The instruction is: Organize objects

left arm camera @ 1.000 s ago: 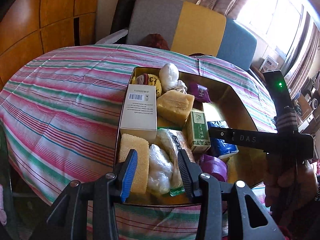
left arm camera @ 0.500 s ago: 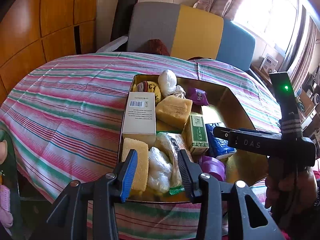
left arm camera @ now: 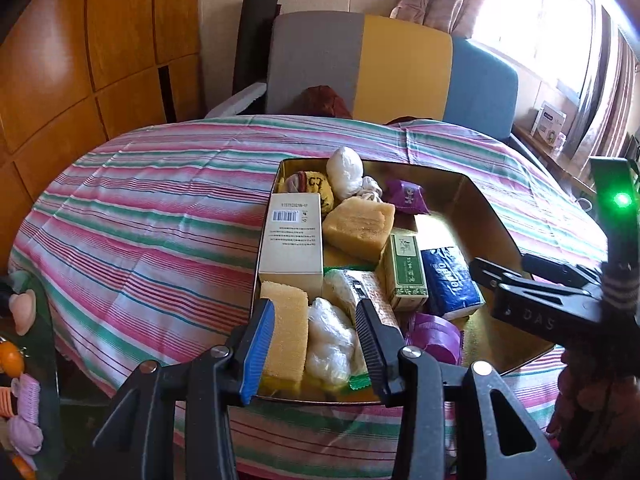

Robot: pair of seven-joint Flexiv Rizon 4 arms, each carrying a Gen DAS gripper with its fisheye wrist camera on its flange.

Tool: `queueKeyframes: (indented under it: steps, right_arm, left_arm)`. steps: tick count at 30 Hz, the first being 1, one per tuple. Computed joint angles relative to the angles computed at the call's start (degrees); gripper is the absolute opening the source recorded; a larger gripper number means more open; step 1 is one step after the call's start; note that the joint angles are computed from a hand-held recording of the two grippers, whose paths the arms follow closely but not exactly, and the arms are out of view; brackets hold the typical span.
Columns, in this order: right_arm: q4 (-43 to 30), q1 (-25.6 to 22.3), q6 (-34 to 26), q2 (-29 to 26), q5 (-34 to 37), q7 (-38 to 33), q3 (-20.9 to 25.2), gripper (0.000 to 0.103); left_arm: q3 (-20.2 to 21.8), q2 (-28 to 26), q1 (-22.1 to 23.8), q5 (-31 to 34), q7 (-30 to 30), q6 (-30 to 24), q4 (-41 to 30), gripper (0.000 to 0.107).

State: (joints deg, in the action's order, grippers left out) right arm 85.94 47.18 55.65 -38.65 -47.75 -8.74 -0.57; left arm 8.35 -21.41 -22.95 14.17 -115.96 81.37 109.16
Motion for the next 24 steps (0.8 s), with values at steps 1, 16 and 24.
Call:
queueKeyframes:
  steps: [1, 16, 24]
  right_arm:
    - [0.6, 0.9, -0.8, 0.6, -1.3, 1.2, -0.9, 0.080]
    - [4.4, 2.7, -11.1, 5.0, -16.5, 14.6, 0.6, 0.097]
    - [3.4, 2.9, -12.2, 5.4, -18.6, 15.0, 1.8, 0.102]
  left_arm:
    - [1.0, 0.0, -0.9, 0.8, -1.1, -0.1, -0.3, 0.043]
    - [2.7, 2.3, -1.6, 8.8, -9.5, 4.0, -0.3, 0.072]
    - [9.1, 2.4, -6.9, 15.4, -18.3, 1.2, -2.4, 0.070]
